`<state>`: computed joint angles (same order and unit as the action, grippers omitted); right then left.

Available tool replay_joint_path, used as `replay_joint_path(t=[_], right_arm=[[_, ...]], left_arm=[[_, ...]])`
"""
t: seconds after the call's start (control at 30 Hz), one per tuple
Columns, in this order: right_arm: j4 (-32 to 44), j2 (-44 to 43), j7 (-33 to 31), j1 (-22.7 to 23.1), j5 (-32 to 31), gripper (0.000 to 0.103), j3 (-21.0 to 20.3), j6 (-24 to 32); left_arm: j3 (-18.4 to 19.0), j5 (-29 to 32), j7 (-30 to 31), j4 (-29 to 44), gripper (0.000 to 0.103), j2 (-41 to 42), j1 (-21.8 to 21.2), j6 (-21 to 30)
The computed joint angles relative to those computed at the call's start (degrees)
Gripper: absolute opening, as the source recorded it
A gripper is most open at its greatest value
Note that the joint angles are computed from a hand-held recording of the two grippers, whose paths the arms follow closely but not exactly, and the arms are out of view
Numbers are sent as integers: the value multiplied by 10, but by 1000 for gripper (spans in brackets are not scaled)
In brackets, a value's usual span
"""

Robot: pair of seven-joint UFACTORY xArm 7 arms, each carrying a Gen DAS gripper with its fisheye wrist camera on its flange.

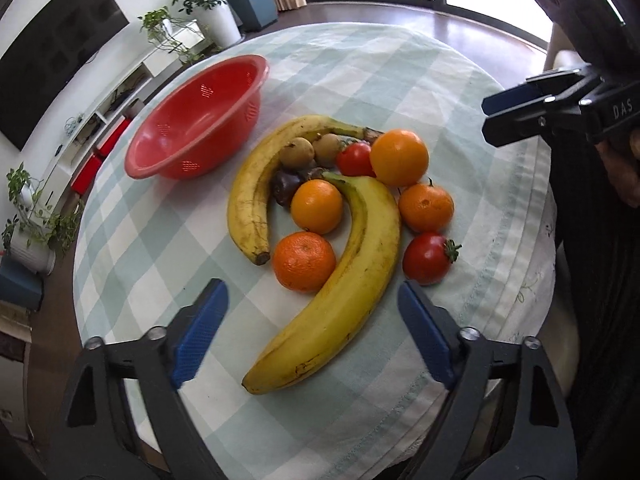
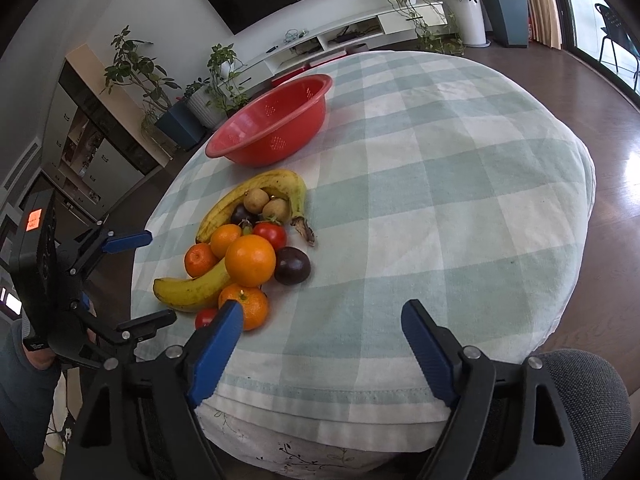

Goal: Organize fruits
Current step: 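Grasp the red tomato with the left tool while the right tool grasps an orange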

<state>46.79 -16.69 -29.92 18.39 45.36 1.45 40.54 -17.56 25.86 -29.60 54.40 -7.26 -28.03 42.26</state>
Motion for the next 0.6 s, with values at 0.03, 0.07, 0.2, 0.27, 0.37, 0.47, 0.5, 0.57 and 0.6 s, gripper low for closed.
replay_joint_path(t=[0.03,0.07,0.2,0.27,0.37,0.47,0.5,0.57,0.6], right_arm=[[1,1,-3,2,4,78,-1,4],[3,2,-7,3,6,77,-1,5],[-3,-5,-23,10,7,76,5,-6],[-1,-1,-24,12,7,76,5,-2],[3,4,-22,12,5,76,6,5],[4,4,-20,13,1,76,9,9],[4,3,-19,13,-2,76,11,10],[3,3,-17,13,-6,76,12,11],[3,2,-19,15,-6,76,12,12]], left_arm=[[5,-19,23,0,60,5,-2,-5],[10,-39,44,-5,57,7,-3,-19],[15,-69,98,-4,51,20,-5,-34],[17,-78,126,0,51,22,-6,-32],[23,-111,175,11,51,26,-6,-17],[23,-128,218,31,51,35,-7,17],[23,-131,230,40,51,41,-8,30],[24,-149,255,49,48,46,-10,48],[23,-149,254,49,48,45,-11,49]])
